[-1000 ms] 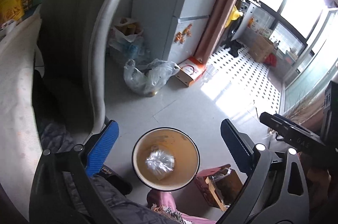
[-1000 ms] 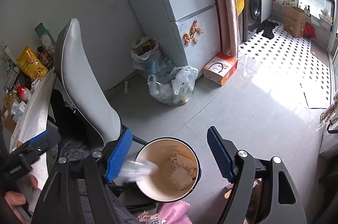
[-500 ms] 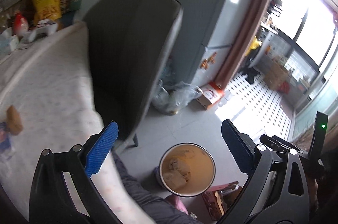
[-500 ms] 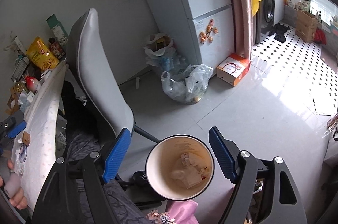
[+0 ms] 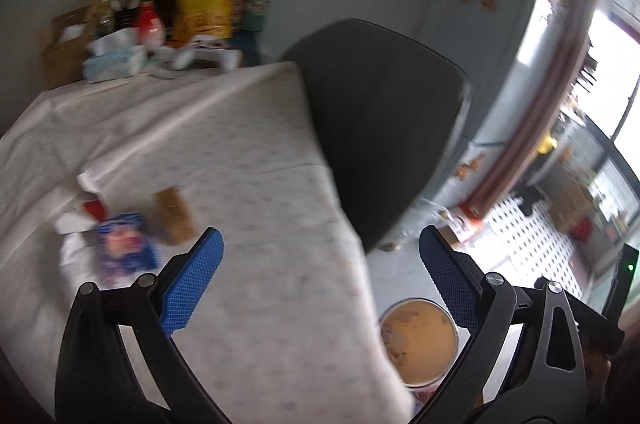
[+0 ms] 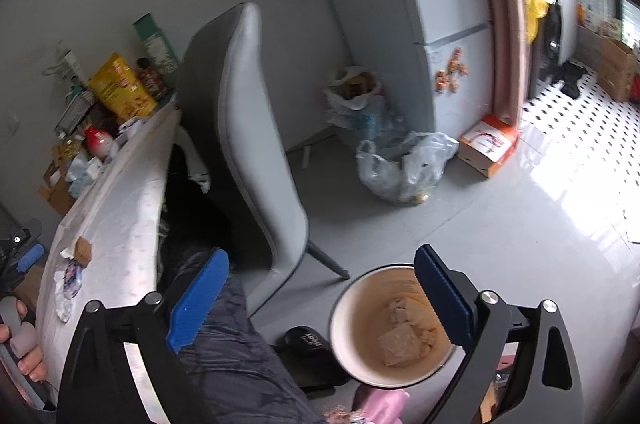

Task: Collect trash
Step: 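Move both open tools back over the table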

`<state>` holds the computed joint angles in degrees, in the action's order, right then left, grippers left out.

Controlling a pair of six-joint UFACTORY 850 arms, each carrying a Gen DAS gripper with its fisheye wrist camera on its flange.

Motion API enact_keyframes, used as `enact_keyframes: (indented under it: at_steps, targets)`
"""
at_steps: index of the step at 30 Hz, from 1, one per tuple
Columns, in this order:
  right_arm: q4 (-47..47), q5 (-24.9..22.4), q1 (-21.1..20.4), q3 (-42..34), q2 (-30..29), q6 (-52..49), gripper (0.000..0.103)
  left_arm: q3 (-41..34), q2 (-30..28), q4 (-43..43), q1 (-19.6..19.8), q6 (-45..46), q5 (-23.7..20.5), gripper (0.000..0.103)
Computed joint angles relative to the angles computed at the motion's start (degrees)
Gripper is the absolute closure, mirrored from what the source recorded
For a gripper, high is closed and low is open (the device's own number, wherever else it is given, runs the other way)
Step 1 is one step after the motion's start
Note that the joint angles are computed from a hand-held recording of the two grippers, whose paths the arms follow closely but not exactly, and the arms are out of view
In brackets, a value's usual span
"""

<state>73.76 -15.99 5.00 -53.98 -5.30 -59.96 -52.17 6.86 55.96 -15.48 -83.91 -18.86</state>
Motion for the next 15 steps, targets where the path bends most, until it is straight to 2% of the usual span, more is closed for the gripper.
enact_keyframes:
  at_steps: [6, 15]
  targets:
    - [0.31, -0.29, 3.58, -1.85, -0.61, -0.33, 0.008, 4.08, 4.42, 0.24, 3.96, -1.81, -0.94, 0.006]
    - [-1.12, -1.45, 9.33, -4.89, -1.74, 0.32, 0.008, 10.10, 10.39, 0.59, 10.72, -5.03, -0.05, 0.006]
